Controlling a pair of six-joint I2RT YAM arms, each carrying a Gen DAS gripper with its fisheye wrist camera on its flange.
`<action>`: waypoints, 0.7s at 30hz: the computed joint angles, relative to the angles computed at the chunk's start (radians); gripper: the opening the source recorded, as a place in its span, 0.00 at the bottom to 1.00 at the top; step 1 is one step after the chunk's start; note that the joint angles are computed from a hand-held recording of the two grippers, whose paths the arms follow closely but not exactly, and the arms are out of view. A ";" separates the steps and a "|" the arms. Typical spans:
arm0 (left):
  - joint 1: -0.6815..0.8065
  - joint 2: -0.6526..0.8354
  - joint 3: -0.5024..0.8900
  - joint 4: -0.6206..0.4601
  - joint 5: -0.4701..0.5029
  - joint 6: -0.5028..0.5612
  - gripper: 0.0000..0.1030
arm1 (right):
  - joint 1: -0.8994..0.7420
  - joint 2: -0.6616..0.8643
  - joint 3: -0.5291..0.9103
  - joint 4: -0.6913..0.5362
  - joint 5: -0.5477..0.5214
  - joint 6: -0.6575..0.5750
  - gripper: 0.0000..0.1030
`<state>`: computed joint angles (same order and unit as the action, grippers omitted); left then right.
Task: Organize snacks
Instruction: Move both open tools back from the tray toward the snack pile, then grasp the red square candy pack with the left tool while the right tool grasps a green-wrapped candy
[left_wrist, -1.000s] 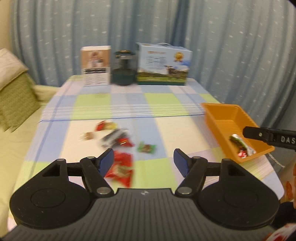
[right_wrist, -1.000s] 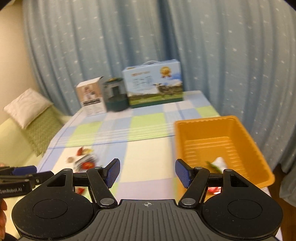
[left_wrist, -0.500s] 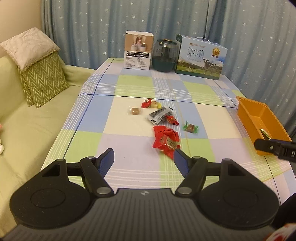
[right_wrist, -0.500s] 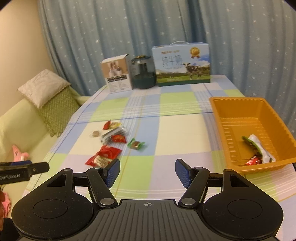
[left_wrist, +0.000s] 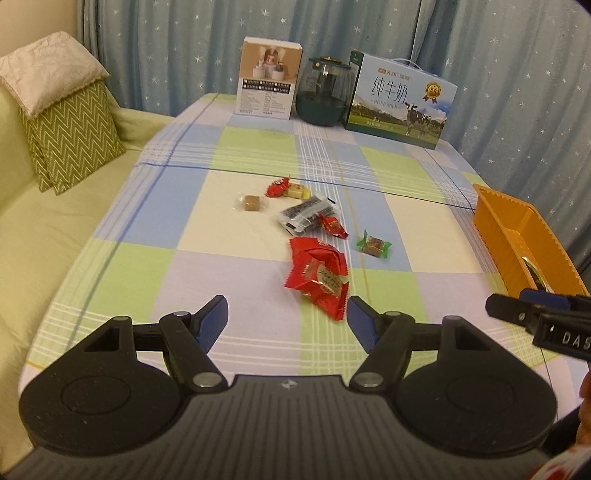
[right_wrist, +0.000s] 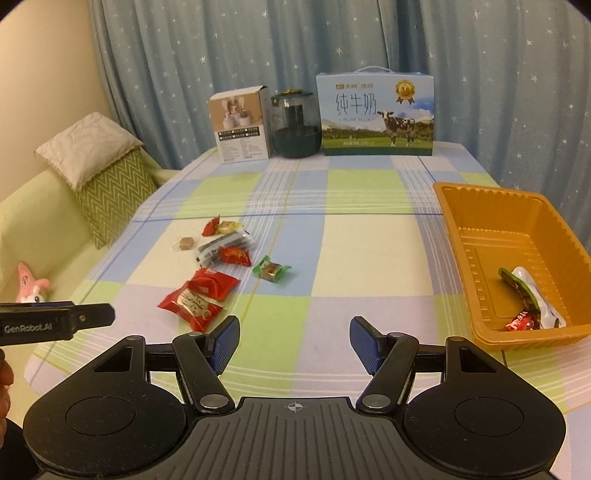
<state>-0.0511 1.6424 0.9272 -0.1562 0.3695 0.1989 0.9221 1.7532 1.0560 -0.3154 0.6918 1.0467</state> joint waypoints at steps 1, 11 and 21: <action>-0.012 0.016 0.002 0.016 -0.008 -0.017 0.66 | -0.011 0.005 -0.008 0.015 -0.010 -0.009 0.64; -0.110 0.220 0.064 0.161 -0.038 -0.187 0.57 | -0.133 0.071 -0.050 0.161 -0.106 -0.117 0.64; -0.144 0.342 0.090 0.287 -0.058 -0.331 0.38 | -0.203 0.127 -0.042 0.238 -0.157 -0.181 0.64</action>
<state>-0.1949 1.9847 1.0170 0.1304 0.3111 -0.1324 0.7189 1.8805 1.0144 -0.0776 0.5344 0.8656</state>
